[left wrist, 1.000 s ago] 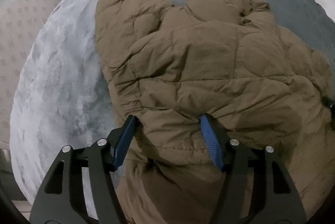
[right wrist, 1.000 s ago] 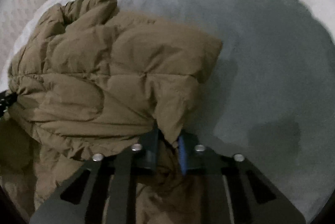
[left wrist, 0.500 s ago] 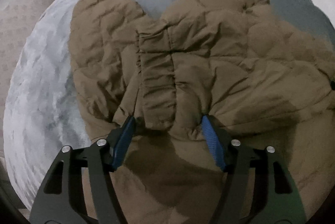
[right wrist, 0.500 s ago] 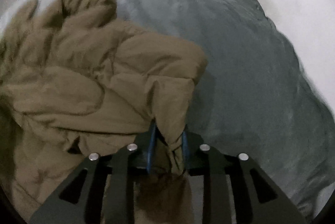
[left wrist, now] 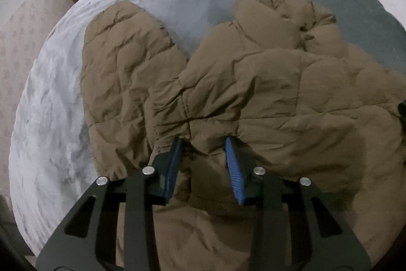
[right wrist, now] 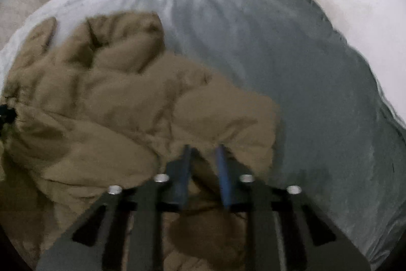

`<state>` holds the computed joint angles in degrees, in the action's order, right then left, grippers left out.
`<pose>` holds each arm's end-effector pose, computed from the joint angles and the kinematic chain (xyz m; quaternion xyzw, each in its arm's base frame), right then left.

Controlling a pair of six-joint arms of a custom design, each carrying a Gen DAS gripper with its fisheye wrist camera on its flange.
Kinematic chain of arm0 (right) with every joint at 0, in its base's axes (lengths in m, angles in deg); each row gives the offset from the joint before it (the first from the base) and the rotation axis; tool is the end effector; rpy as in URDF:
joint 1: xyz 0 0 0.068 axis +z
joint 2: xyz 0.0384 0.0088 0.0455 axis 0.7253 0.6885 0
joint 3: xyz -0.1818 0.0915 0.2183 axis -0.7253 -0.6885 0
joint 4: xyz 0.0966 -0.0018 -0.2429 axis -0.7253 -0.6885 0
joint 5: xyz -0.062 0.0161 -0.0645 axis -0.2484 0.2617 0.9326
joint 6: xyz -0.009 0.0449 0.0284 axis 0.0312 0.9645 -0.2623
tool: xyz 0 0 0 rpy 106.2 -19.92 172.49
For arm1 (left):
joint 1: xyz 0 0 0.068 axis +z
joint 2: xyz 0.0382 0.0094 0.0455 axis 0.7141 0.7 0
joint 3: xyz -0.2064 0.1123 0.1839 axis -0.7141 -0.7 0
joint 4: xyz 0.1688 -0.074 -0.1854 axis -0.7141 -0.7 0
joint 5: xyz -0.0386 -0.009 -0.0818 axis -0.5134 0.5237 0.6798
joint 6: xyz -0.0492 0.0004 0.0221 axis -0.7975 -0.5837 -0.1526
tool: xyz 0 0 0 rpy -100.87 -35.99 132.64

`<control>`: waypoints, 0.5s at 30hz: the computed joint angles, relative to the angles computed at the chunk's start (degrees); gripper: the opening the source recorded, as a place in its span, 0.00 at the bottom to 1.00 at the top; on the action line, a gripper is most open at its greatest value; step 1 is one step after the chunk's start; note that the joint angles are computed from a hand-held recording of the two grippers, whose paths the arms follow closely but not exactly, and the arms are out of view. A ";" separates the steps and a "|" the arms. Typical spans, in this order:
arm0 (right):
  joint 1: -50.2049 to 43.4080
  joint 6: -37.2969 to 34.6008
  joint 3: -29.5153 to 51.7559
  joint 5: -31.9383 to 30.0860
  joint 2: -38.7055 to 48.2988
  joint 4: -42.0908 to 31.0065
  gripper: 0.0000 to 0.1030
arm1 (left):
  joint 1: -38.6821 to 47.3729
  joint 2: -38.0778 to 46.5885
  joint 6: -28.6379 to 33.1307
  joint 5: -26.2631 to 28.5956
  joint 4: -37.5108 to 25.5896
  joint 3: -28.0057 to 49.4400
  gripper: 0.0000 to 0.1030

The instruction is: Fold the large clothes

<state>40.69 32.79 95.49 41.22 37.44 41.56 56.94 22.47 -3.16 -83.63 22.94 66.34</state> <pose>0.2974 -0.0289 0.2382 -0.1379 0.9541 -0.0454 0.2619 0.1748 0.0386 0.2542 -0.0745 0.9742 0.0751 0.1993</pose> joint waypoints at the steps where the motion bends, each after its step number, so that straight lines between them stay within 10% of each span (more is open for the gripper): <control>1: -0.94 -0.44 -0.13 -0.05 1.28 0.31 0.14 | -1.87 0.46 -0.51 -1.83 0.41 -0.49 0.34; 7: 0.12 -1.16 -1.41 3.17 5.86 0.81 0.09 | -11.15 7.84 -5.41 -7.97 2.28 -0.21 0.34; 15: -1.45 -1.64 0.62 -0.13 3.17 -5.43 0.09 | -0.88 7.78 1.68 0.11 -0.40 3.24 0.34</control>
<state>39.24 31.15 96.11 41.09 40.62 36.13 56.06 30.24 -1.48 -83.53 22.54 69.58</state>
